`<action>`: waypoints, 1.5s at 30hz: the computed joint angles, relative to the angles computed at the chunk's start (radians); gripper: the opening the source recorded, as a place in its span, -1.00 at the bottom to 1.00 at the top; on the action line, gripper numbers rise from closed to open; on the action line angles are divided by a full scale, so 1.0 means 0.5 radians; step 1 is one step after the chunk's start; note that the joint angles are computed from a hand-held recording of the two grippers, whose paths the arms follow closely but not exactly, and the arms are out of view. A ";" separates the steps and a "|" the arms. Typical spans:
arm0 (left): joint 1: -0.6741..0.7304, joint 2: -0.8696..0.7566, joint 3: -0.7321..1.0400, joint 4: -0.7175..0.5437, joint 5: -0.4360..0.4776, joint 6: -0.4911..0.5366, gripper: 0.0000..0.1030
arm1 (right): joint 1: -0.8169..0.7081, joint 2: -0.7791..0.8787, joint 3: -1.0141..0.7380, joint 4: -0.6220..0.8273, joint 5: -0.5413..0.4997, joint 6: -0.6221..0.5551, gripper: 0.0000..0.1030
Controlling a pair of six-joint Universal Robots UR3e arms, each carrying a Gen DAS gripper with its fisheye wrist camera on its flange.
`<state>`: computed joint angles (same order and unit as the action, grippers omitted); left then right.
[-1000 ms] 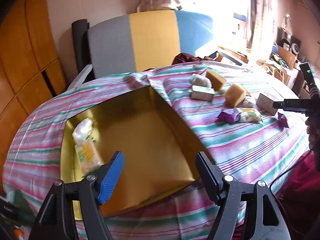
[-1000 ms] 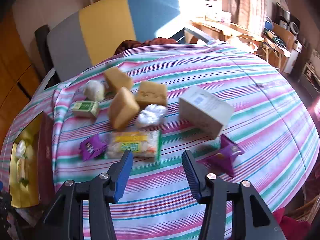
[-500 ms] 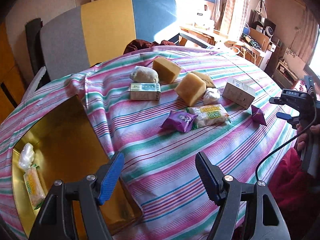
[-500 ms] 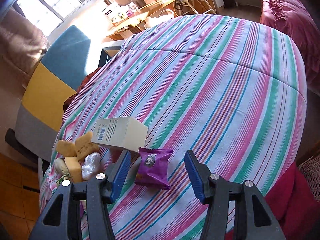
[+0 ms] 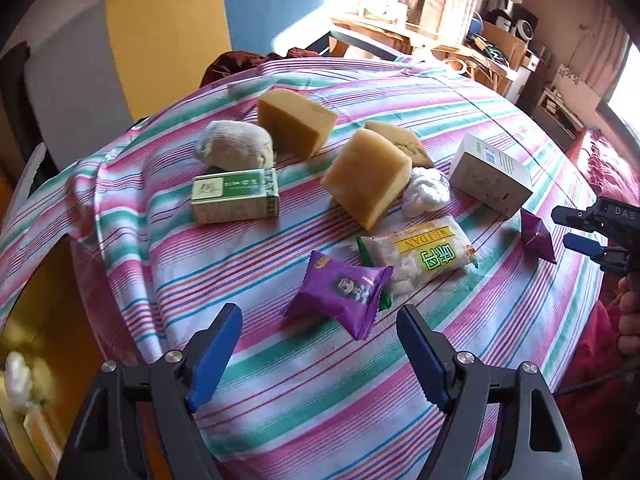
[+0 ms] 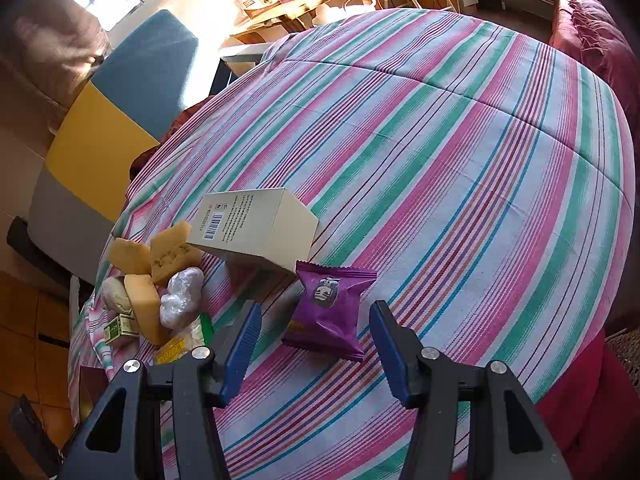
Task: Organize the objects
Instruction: 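Grasp a purple packet with the left tool while the right tool approaches another, then place the purple packet in the tray with the left tool while the right grasps another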
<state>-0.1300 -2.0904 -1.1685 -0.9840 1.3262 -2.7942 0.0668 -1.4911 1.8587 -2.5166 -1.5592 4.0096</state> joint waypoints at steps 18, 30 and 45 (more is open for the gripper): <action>0.021 -0.142 0.004 0.039 -0.158 0.012 -0.09 | -0.006 0.141 -0.124 0.088 -0.028 -0.006 0.20; 0.195 0.756 -0.984 0.399 -0.373 0.026 -0.09 | 0.082 0.395 -0.439 0.376 -0.206 -0.104 0.11; 1.380 2.022 -1.683 -0.282 -0.770 0.432 -0.09 | 0.271 0.700 -0.877 0.700 -0.522 -0.320 -0.33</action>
